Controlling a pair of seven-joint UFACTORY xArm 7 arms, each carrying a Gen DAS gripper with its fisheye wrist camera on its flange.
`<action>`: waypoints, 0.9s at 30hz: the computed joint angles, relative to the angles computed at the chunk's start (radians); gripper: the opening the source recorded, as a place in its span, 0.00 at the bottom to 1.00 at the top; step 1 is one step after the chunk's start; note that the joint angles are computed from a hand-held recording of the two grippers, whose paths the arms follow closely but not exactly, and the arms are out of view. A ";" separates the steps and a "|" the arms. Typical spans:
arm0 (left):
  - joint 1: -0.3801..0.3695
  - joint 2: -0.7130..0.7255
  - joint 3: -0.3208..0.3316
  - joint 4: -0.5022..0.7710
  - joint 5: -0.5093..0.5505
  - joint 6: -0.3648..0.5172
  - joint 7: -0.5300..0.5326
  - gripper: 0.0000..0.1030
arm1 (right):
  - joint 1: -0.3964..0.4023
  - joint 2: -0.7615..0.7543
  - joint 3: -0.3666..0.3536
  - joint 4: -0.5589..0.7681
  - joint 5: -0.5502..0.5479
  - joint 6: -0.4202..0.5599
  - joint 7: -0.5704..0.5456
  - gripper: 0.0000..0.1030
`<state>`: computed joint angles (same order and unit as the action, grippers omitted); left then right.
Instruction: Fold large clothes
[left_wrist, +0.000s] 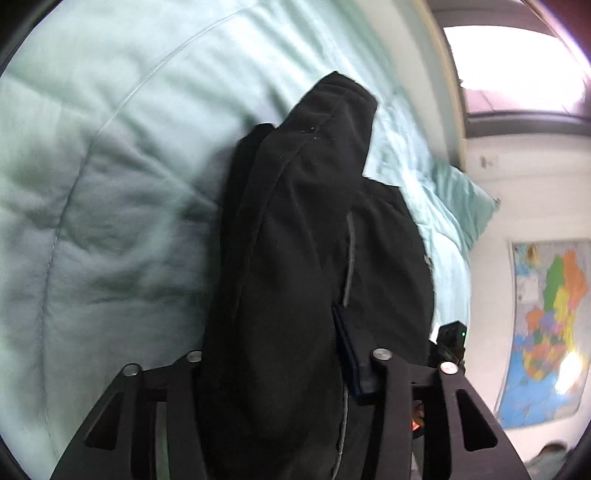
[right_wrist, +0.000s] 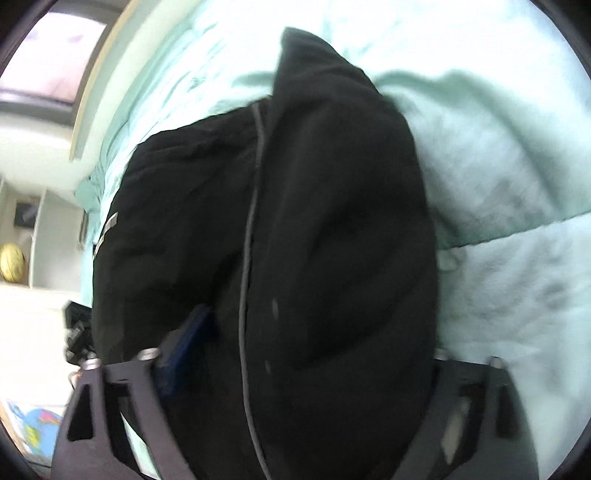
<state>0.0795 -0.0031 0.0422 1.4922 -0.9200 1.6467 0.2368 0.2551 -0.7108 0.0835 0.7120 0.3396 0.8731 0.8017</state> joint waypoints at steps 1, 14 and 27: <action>0.003 0.005 0.003 0.005 -0.016 0.010 0.002 0.45 | -0.004 -0.007 0.005 0.004 -0.012 0.008 0.000 0.70; -0.011 -0.030 -0.032 -0.039 -0.015 -0.058 -0.043 0.40 | -0.011 0.023 -0.020 0.020 0.030 -0.021 -0.057 0.59; -0.063 -0.261 0.184 0.126 -0.221 0.141 -0.043 0.36 | 0.015 0.010 0.208 0.368 -0.139 0.120 0.175 0.41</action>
<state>0.0166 -0.2644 0.2264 1.6179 -1.1408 1.7882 0.1933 0.2701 -0.7009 0.2912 1.0805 0.2006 0.9933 0.9766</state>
